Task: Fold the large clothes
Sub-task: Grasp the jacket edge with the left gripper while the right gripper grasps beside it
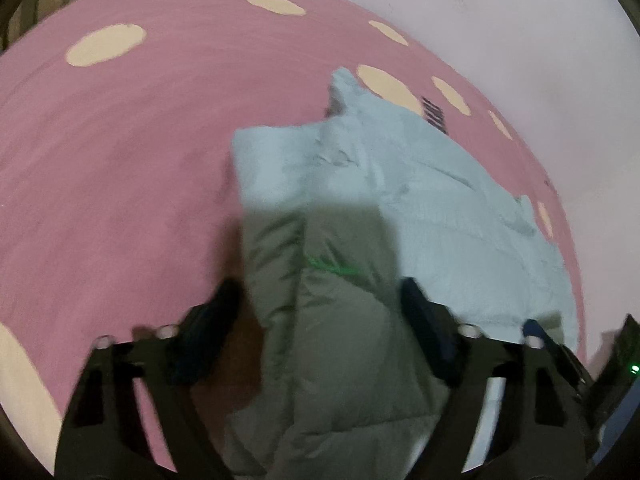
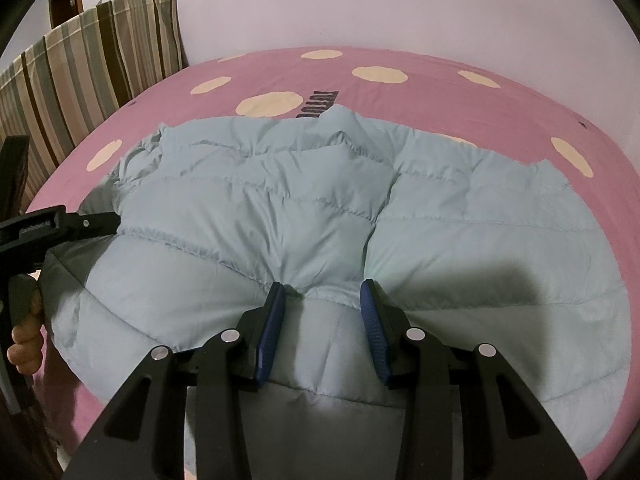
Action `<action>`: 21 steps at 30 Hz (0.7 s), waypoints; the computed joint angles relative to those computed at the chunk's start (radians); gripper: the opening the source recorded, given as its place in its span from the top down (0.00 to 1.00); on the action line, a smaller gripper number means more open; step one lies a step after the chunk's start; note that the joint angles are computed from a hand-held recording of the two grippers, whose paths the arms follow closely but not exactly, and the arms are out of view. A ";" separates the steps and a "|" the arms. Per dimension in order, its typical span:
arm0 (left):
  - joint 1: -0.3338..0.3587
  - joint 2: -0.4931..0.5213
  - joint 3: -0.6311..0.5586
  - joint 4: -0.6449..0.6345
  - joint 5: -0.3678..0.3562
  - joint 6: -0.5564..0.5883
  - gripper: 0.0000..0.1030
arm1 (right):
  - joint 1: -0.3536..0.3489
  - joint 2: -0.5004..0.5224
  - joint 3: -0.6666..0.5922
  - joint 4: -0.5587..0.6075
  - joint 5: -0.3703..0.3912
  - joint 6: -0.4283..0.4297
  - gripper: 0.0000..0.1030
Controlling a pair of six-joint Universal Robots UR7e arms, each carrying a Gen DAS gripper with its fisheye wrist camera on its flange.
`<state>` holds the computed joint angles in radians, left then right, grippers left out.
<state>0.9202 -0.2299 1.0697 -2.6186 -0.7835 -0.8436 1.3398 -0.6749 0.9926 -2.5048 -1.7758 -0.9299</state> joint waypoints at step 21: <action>-0.055 0.047 -0.070 -0.011 0.066 0.070 0.84 | -0.003 -0.004 0.042 -0.070 -0.006 -0.043 0.61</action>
